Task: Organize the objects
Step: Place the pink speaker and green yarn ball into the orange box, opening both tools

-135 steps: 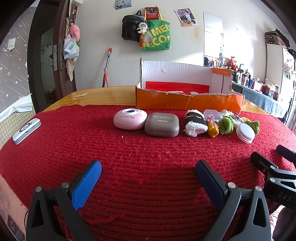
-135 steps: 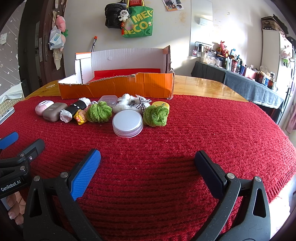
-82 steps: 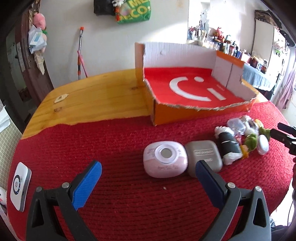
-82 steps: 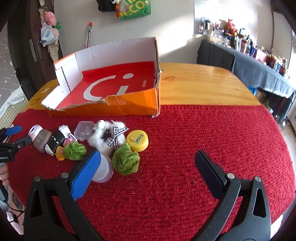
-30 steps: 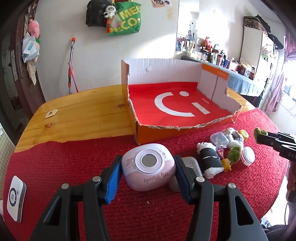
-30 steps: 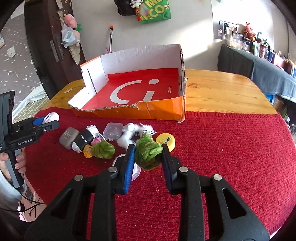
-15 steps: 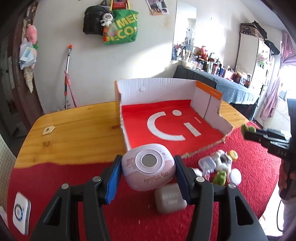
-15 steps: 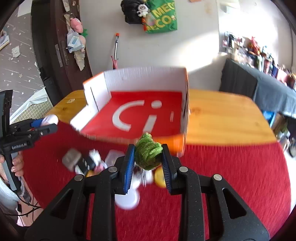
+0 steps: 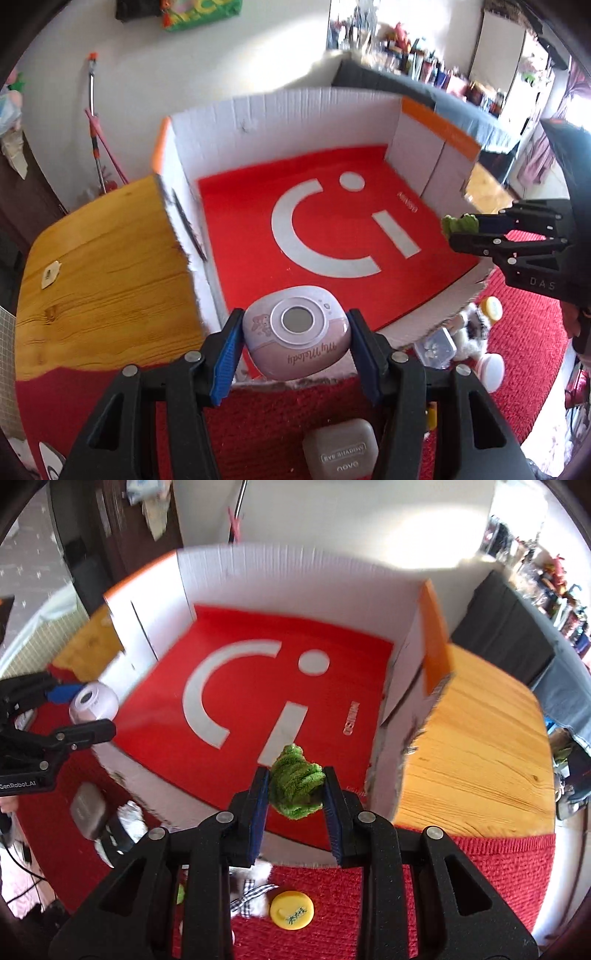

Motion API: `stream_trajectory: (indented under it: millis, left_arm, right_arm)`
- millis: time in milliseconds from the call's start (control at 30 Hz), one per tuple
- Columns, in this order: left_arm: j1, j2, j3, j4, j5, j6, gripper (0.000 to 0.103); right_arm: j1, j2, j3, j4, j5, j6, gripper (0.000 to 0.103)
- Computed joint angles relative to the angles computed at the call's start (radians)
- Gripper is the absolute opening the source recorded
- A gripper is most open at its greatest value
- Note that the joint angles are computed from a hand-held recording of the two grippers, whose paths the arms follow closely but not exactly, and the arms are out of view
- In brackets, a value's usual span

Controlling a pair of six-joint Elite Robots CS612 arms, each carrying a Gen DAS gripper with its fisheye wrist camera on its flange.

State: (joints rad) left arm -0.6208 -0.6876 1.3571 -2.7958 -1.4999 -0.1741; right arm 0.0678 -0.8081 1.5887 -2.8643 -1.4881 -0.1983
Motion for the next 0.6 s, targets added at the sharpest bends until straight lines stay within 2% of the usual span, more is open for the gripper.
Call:
stream_trajectory:
  millis: [67, 200, 467, 600]
  left_arm:
    - [0.003, 0.014, -0.028, 0.055, -0.005, 0.000, 0.057]
    - [0.002, 0.028, -0.052, 0.098, 0.002, 0.022, 0.057]
    - [-0.010, 0.040, -0.077, 0.158, 0.026, 0.067, 0.057]
    - [-0.010, 0.042, -0.083, 0.166, 0.026, 0.064, 0.057]
  right_arm:
    - [0.005, 0.011, -0.026, 0.058, -0.020, -0.012, 0.027]
    - [0.013, 0.026, -0.057, 0.128, -0.049, -0.040, 0.027]
    - [0.017, 0.034, -0.066, 0.159, -0.068, -0.057, 0.027]
    - [0.016, 0.031, -0.060, 0.155, -0.063, -0.058, 0.027]
